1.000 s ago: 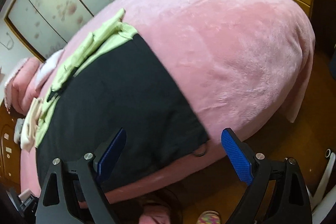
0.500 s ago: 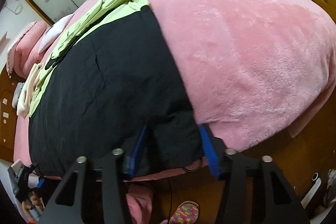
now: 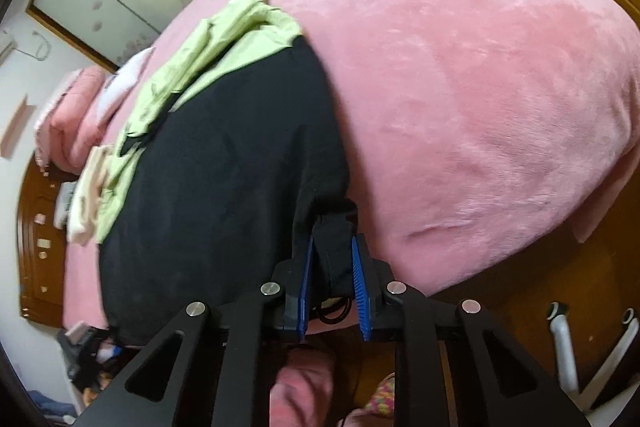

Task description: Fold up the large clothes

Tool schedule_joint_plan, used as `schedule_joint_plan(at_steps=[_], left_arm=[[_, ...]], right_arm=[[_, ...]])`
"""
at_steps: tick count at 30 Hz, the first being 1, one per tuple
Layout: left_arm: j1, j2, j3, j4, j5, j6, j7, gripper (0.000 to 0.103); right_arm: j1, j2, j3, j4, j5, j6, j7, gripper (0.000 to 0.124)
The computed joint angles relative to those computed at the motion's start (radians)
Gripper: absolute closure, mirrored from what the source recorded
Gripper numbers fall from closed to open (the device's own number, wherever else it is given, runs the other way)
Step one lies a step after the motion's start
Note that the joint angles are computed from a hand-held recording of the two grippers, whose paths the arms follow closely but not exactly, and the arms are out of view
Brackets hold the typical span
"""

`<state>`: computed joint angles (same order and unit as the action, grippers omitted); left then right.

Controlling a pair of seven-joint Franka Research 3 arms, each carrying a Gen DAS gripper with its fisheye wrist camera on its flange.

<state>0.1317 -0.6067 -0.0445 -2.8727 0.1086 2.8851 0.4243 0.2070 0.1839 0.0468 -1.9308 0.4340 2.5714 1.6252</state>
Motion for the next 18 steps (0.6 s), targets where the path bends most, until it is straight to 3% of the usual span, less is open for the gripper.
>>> schedule_joint_plan(at_steps=[2,5,9,13,18], left_arm=[[-0.028,-0.011,0.018,0.04,0.003,-0.058,0.045,0.087],[-0.074,-0.007,0.054,0.122,-0.016,-0.133,0.126,0.089],[-0.128,0.022,0.096,0.268,-0.076,-0.252,0.244,0.089],[-0.148,0.099,0.126,0.467,-0.187,-0.383,0.302,0.089],[-0.125,0.216,0.136,0.744,-0.282,-0.539,0.363,0.09]], right_arm=[[0.002,-0.01,0.008,0.015,0.015,-0.031,-0.008,0.106],[0.013,-0.004,0.011,0.069,0.014,-0.085,0.032,0.107],[0.038,0.006,0.006,0.146,-0.023,-0.132,0.178,0.108],[0.037,0.023,0.019,0.234,0.06,-0.141,0.27,0.109],[0.028,0.074,0.034,0.382,0.166,-0.113,0.382,0.109]])
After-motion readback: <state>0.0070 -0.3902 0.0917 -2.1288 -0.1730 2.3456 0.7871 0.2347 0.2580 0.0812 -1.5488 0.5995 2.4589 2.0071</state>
